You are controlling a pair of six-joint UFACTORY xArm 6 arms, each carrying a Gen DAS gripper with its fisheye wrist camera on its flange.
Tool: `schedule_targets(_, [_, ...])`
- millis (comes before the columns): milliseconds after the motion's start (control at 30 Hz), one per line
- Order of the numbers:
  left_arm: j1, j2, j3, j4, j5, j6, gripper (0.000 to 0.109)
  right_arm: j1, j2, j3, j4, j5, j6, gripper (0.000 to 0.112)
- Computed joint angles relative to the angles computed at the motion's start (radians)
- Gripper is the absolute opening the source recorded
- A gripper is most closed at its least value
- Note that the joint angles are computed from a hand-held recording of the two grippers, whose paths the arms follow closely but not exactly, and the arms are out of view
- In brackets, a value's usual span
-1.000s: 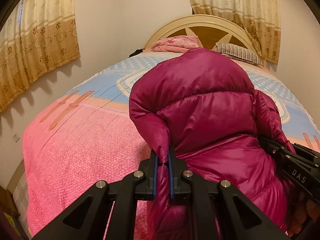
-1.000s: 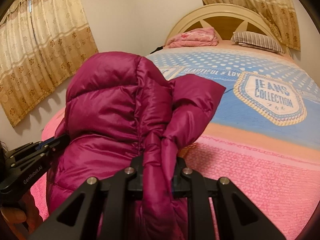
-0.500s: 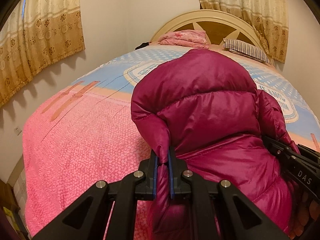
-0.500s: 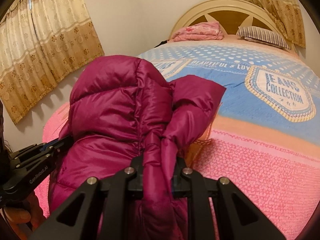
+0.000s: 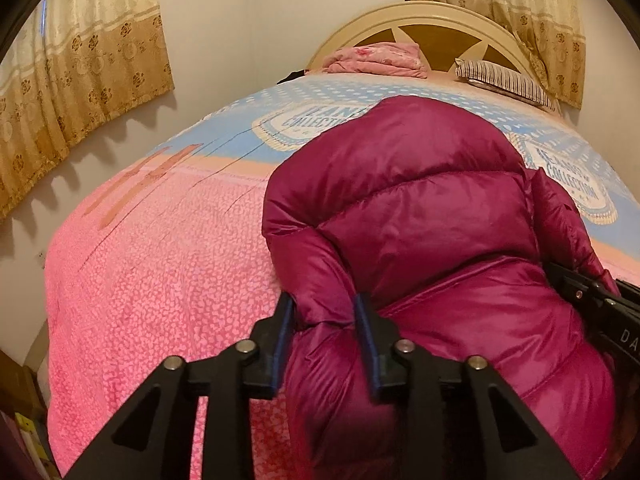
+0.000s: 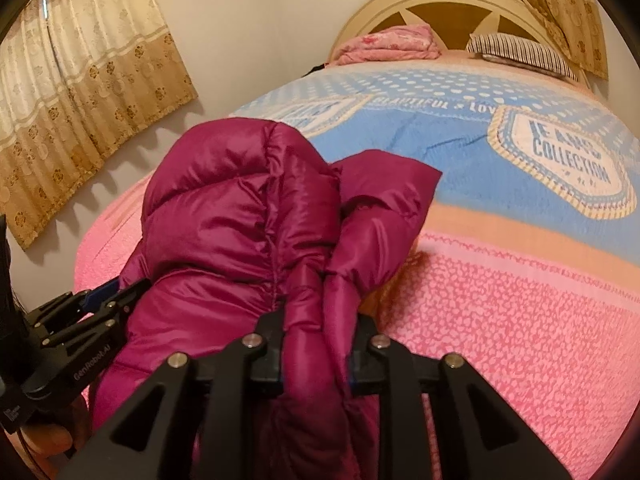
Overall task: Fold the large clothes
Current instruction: 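Lower the folded jacket onto the bedspread and open both tools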
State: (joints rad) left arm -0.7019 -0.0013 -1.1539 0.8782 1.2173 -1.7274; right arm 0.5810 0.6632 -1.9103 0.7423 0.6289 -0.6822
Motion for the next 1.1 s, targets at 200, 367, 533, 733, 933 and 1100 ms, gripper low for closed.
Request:
schedule_targets(200, [0.005,-0.014,0.032,-0.006,0.015,-0.077,0.073,-0.009,0.024,-0.018,-0.035,0.014,0.053,0.039])
schedule_targets(367, [0.002,0.004,0.029,0.004,0.015,-0.09,0.073,-0.004,0.03,-0.012,-0.069,-0.002,0.079,0.044])
schedule_targets(533, [0.001,0.01,0.02,-0.004,0.018,-0.075,0.073,-0.006,0.038,-0.02,-0.092,-0.001,0.103,0.046])
schedule_targets(733, [-0.072,-0.064,0.015,-0.017,0.093,-0.076,0.073,-0.015,-0.082,0.089,-0.063,-0.019,0.086,0.049])
schedule_targets(933, [-0.281,-0.125,-0.049,0.091,0.333,-0.114,0.074,0.001,-0.385,0.398,0.127,-0.19,-0.147,0.071])
schedule_targets(1100, [-0.399,-0.148,-0.074,0.129,0.46,-0.155,0.074,0.022,-0.506,0.516,0.203,-0.234,-0.236,0.071])
